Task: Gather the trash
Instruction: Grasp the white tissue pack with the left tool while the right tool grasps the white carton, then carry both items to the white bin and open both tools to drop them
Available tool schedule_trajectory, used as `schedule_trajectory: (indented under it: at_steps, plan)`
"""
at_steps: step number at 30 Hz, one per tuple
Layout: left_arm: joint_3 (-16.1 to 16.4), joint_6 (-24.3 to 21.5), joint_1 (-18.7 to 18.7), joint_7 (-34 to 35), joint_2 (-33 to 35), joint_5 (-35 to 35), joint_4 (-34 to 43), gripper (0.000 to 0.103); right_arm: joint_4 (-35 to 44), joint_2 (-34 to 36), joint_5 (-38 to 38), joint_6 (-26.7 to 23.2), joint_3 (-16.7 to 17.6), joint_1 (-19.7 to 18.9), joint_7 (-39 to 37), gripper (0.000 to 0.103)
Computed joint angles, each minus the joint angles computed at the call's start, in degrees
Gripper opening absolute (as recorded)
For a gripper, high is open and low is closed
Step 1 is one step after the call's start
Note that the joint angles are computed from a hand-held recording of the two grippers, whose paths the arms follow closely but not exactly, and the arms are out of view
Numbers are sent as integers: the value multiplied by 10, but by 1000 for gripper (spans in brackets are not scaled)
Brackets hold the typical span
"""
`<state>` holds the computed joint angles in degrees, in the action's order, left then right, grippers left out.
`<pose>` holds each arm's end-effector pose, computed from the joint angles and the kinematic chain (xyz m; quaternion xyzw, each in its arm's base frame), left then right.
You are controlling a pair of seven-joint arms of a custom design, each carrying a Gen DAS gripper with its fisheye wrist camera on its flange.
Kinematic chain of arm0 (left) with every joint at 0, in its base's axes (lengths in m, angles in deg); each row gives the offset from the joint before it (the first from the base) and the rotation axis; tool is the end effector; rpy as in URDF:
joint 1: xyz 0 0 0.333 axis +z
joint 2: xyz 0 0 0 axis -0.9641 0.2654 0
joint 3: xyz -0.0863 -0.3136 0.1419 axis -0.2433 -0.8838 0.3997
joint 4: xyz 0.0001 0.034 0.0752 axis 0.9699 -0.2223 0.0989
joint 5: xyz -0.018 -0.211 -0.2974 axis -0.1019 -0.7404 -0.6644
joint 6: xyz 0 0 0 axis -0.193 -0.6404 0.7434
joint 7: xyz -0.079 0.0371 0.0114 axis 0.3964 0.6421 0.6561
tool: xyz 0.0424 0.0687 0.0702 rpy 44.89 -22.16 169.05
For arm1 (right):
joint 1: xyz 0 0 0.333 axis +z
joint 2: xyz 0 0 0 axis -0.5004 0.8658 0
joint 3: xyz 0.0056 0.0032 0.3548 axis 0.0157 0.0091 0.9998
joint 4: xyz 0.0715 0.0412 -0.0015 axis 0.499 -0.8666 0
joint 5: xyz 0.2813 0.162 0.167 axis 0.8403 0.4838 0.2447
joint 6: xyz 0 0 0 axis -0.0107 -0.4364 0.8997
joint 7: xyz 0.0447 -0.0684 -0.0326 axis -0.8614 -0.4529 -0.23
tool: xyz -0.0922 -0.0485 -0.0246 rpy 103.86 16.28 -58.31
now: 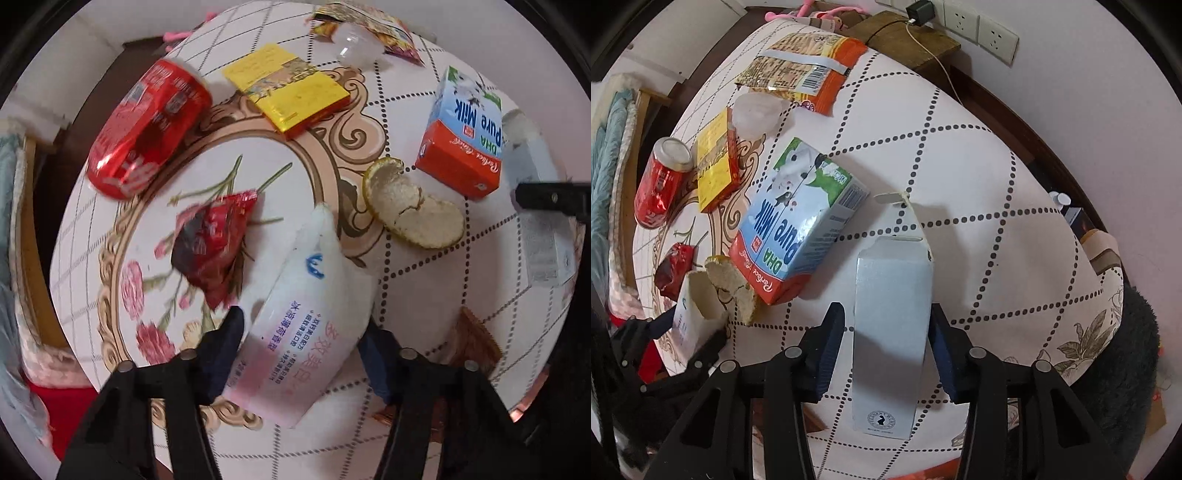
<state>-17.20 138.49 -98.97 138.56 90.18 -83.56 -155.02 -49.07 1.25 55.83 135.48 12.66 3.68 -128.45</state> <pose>0.5673 -0.3717 0.4697 0.1298 0.9891 -0.0332 0.0603 0.3719 0.3818 0.4464 0.0271 0.9947 0.0001 0.0994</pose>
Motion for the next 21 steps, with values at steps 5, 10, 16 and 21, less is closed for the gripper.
schedule_trajectory:
  at_steps: [5, 10, 16, 21]
  plan:
    - [19, -44, 3, -91, 5, 4, 25, 50, 38, 27, 2, -15, 5, 5, -44, 37]
    - [14, 4, 24, -100, -20, -10, -22, 47, 82, 51, 26, -61, 5, 6, -102, 39]
    - [11, 39, 70, -104, -76, -67, -72, 47, 101, 49, -17, -85, 6, 27, -55, 35]
    - [13, 39, 123, -98, -127, -157, -76, 47, 179, 67, -75, -161, 12, 54, -41, 35]
